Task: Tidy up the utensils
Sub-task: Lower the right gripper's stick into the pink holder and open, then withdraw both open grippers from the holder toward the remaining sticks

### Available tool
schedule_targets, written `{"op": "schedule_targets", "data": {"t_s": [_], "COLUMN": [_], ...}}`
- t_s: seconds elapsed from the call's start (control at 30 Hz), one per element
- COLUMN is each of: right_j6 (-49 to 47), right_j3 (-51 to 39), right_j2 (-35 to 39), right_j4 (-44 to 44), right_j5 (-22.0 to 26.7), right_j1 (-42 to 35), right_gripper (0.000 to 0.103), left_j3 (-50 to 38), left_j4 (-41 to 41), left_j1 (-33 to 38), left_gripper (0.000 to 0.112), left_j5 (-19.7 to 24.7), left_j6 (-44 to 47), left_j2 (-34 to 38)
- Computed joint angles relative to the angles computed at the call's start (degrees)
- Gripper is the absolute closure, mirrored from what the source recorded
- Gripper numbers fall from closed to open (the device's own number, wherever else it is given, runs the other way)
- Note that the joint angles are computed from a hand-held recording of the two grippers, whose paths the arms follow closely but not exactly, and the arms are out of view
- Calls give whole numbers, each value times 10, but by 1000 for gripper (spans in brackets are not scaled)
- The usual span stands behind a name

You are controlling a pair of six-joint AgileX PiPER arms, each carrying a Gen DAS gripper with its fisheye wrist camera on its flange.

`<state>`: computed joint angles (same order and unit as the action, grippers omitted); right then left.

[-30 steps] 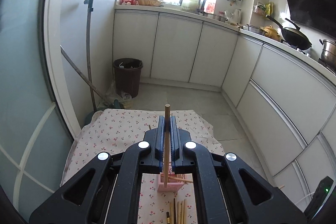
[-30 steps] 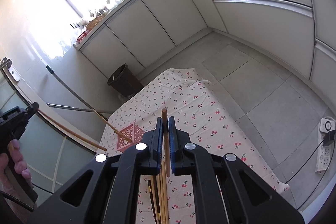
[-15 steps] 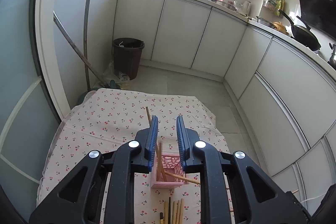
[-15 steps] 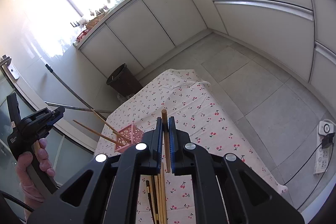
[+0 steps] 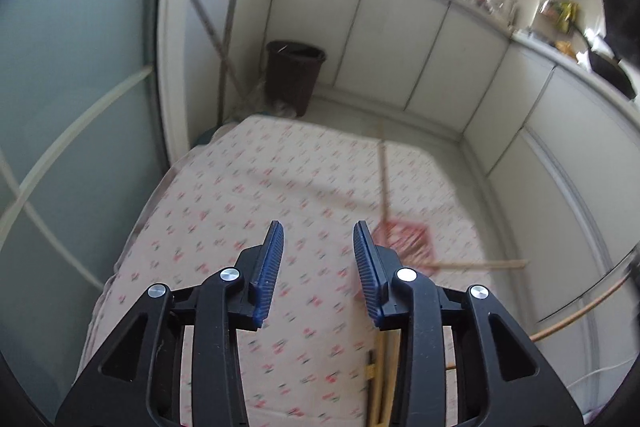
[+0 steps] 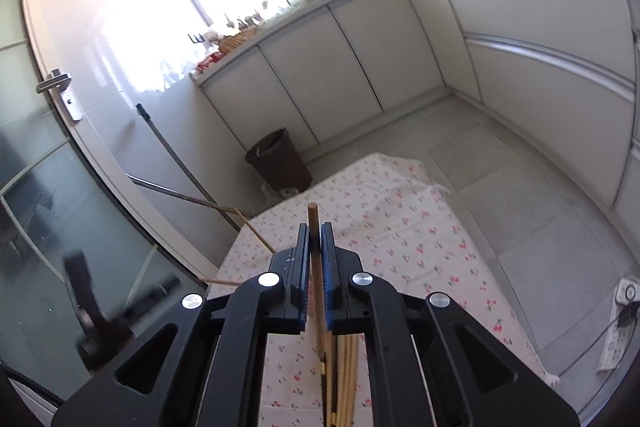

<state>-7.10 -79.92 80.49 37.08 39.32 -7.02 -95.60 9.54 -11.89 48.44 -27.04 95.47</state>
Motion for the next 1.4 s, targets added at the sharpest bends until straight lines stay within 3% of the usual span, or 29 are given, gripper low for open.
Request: {"op": "schedule_targets", "data": {"t_s": [0.23, 0.5, 0.7, 1.1, 1.13, 1.2, 1.23, 1.4], "right_j6": [107, 216, 256, 226, 224, 228, 232, 230], "right_j3": [-155, -374, -457, -209, -189, -150, -132, -54], "right_j2": [70, 217, 314, 189, 178, 158, 148, 118], "right_j4": [-110, -232, -267, -292, -290, -292, -294, -291], "right_j5": [-2, 43, 67, -21, -26, -31, -35, -43], "right_j1": [66, 115, 125, 130, 126, 120, 117, 97], "right_gripper": [97, 97, 93, 93, 90, 67, 62, 54], "left_j3": [21, -19, -32, -8, -6, 1, 7, 28], "left_j4": [-58, -140, -140, -115, -108, -104, -102, -68], "left_j1": [45, 87, 79, 41, 37, 32, 28, 2], "left_gripper": [76, 75, 75, 68, 65, 58, 53, 45], "left_j5": [9, 41, 44, 36, 37, 37, 36, 29], "left_j6": [43, 86, 93, 95, 92, 89, 88, 79], "left_j2": [7, 38, 49, 32, 31, 28, 26, 20]}}
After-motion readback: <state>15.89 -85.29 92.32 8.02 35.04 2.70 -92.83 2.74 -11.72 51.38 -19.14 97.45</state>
